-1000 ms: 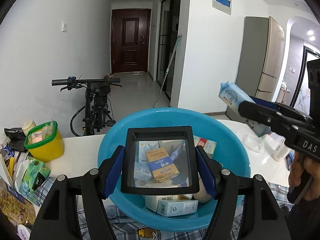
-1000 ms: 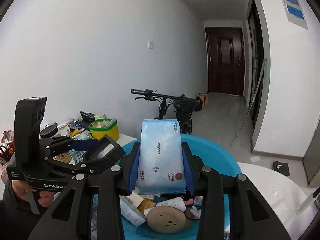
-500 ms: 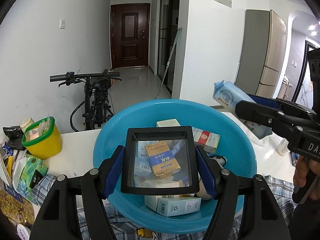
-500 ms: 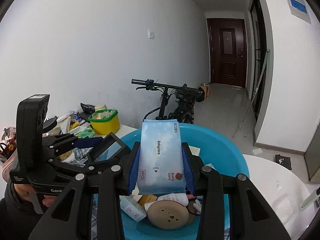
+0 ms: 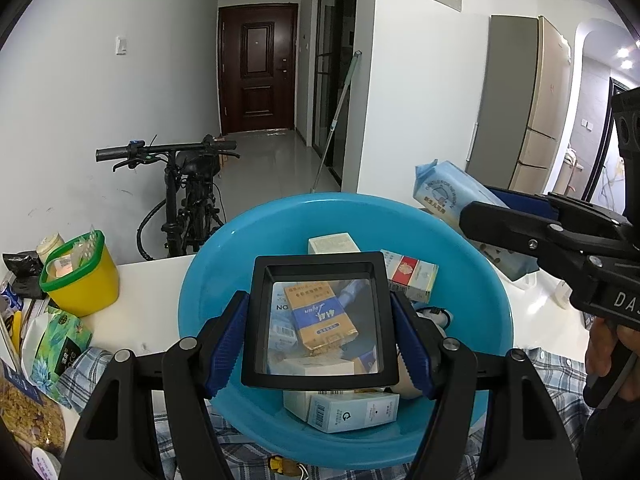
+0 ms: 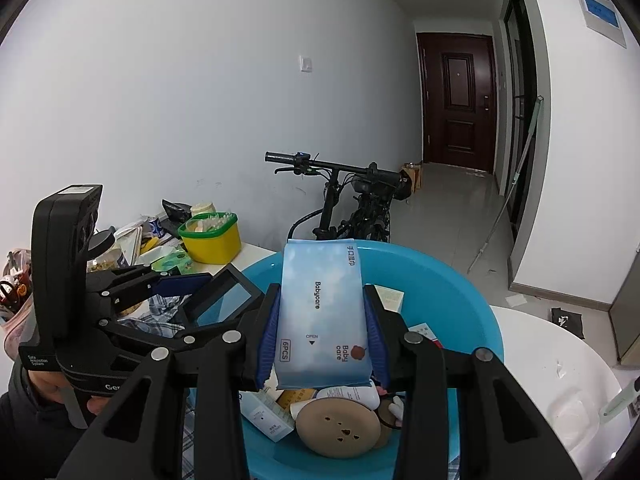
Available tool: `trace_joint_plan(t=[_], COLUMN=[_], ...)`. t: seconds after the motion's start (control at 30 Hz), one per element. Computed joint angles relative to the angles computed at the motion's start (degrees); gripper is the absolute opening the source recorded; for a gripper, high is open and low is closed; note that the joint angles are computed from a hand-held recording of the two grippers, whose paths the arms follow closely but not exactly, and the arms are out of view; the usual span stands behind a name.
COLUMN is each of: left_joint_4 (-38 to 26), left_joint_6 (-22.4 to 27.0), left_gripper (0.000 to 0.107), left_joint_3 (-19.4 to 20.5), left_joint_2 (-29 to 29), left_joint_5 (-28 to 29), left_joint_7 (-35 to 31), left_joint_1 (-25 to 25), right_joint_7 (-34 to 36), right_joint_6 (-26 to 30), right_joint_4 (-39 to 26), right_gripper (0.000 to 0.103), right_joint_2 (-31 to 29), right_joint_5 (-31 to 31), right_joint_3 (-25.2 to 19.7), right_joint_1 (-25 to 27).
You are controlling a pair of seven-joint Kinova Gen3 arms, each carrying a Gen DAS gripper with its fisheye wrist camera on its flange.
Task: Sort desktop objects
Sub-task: 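Carry the Babycare packet over the basin with the right gripper while the left holds the frame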
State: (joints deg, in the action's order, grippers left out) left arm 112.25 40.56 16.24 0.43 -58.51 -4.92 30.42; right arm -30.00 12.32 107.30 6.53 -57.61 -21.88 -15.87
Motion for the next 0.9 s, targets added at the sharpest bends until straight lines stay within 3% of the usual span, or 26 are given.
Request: trace_joint_plan(t=[0.47,0.9], left_joint_4=[-0.5,-0.9], left_joint_6=[0.6,1.0], left_gripper=[0.072,0.072], left_joint_3=[-0.1,-0.4], left_joint_2=[0.7,1.0], left_joint_5=[-0.3,0.2], left_joint_7=[0.3,0.5], left_joint_1=[0.9,1.5], right_joint_7=[-3.3,-2.8], right_joint_6=[0.4,0.3], right_joint_4=[-0.5,-0.4], right_gripper=[0.038,0.038], right_joint_2=[0.2,0.2], right_joint_5=[3.9,3.3], right_joint_3=[0.2,-0.5], right_joint_1=[-0.4,0.1])
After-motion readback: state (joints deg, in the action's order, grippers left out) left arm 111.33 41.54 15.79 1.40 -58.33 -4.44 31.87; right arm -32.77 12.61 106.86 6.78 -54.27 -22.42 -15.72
